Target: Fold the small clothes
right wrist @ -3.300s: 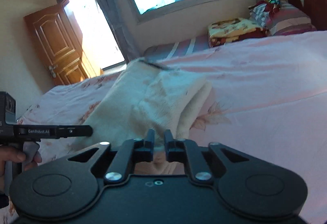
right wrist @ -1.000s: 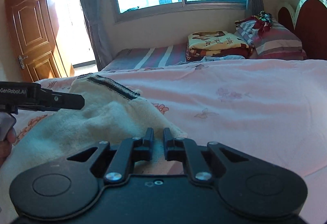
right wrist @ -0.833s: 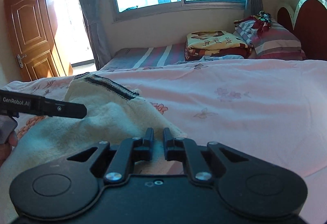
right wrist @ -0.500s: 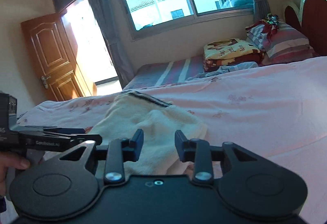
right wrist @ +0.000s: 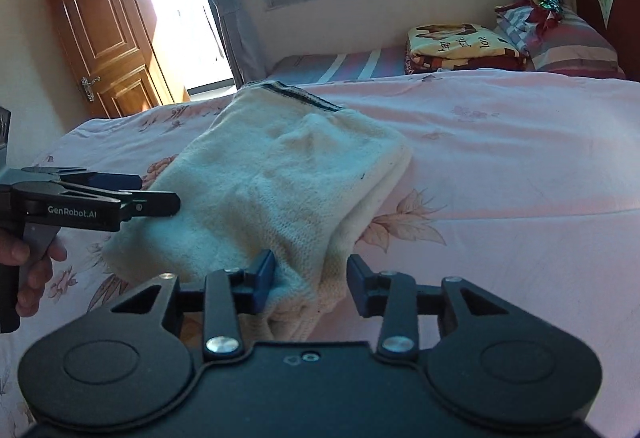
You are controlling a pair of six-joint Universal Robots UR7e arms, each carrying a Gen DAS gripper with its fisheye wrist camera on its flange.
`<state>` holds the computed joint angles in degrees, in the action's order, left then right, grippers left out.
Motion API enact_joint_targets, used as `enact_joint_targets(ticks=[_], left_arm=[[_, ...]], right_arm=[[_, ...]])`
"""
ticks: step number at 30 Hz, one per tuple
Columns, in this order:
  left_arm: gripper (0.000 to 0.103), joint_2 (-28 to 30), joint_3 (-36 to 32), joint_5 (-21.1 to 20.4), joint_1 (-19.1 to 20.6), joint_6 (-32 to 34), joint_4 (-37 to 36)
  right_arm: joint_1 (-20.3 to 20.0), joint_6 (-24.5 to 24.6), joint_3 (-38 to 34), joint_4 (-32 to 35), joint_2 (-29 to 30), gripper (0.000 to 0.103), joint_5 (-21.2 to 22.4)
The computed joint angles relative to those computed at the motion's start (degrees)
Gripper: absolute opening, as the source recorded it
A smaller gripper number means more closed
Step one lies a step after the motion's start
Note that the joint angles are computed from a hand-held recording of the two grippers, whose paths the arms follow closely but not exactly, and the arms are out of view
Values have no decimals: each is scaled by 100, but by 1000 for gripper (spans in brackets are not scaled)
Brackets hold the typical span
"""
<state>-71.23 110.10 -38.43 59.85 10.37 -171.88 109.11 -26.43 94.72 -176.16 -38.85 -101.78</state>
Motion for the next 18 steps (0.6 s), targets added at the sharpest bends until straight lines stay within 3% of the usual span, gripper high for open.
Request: enact_joint_targets(ticks=[4,6,8,9,11,16,18], left_arm=[[90,-64,-7,59,-43,-63,100],[103,-114,12,18,-38,19,-103],[103,-219,-14,-240,84,-198,-94],[103,-275,-77,-366,175,-473,97],[103,-401,-193,-845,403,-988,452],[103,-442,-673,-3032,1277,-2341,1231],[97,-322,-857,-3410,1444,-2436,1498]], right_arm=[[-262,999,-87,672,-204,40,637],[-425,1465,-36,629,-322,46,1114],[-578,1897,-72,640,-362,75,1467],[-679,2194,-168,808,-352,78,1683],[-840,2580,-386,1181,-289,78,2051],[-962,2843,-873,1809,-12,72,2238],[-955,2893,-1015,1970,70,70,2250]])
